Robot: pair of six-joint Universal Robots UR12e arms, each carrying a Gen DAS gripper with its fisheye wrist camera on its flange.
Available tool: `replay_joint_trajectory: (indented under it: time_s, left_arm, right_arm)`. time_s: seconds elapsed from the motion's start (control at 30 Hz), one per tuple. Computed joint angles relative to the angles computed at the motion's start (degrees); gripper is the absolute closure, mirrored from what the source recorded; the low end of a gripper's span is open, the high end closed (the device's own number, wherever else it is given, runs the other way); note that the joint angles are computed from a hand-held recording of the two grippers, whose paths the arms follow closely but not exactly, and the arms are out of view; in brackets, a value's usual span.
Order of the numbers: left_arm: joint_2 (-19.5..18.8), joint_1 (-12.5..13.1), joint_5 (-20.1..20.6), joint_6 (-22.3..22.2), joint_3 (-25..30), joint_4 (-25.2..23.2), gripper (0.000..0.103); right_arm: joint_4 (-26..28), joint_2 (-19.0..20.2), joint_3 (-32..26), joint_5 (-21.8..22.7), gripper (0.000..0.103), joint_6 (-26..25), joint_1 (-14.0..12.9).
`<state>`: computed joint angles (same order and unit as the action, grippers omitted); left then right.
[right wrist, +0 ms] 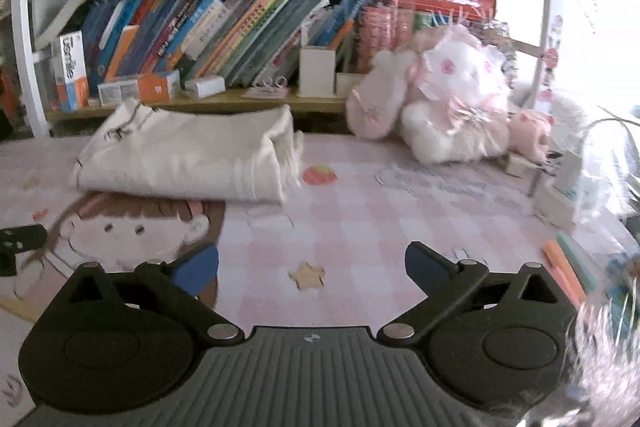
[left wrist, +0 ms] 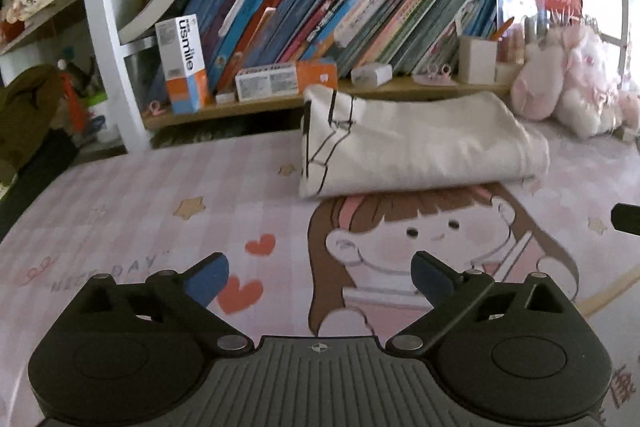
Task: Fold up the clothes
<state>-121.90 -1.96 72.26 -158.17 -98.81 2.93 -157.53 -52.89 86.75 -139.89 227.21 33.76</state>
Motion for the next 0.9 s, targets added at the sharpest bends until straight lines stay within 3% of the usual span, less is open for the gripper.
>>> replay_joint_trajectory:
  time_s: [0.37,0.9]
  left_arm:
    - [0.6,-0.1,-1.8,1.8,-0.9,-1.7,0.004]
    - [0.2,0.0,-0.9,-1.7,-0.4,-3.1,0.004]
  right_arm:
    - [4.5,0.2,-0.4,0.2,0.000,3.1,0.7]
    - [2.3,1.1,-0.8,3.2,0.000,2.9,0.1]
